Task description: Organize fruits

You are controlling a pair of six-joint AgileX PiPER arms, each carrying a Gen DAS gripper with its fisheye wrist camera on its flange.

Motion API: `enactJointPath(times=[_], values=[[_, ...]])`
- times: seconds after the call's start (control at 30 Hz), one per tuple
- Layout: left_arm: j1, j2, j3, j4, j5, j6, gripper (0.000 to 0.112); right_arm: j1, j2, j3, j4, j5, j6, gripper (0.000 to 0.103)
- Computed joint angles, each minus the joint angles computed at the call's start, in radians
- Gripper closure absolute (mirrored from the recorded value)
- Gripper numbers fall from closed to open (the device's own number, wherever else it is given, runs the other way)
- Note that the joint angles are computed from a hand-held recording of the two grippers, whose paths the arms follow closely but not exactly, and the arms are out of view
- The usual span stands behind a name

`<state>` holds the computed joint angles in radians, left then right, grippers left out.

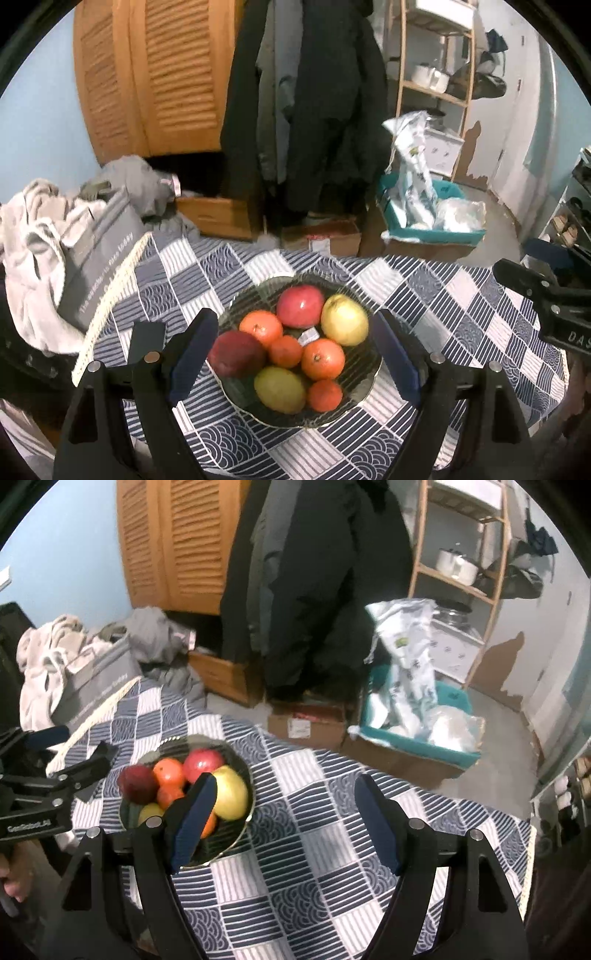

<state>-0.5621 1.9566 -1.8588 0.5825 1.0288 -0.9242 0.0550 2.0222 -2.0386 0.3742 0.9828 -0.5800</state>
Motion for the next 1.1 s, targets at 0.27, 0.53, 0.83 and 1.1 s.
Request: enactJointPath(times=[0.27, 0.53, 0.83, 1.1], values=[[-0.065, -0.003, -0.057, 0.132, 0.032, -0.049, 0.012, -0.07, -0.037, -0.004, 0.046, -0.022, -0.02, 0.025], [-0.105, 0.023, -0.129, 0.185, 0.071, -0.058, 0.01, -0.123, -0.082, 0.057, 0.07, -0.099, -0.049, 0.025], [-0.133, 0.042, -0.174, 0.223, 0.075, -0.08, 0.01, -0.177, -0.114, 0.098, 0.105, -0.162, -0.078, 0.025], [-0.141, 0.072, -0.225, 0.213, 0.068, -0.067, 0.01, -0.2, -0.108, 0.096, 0.116, -0.179, -0.089, 0.025]])
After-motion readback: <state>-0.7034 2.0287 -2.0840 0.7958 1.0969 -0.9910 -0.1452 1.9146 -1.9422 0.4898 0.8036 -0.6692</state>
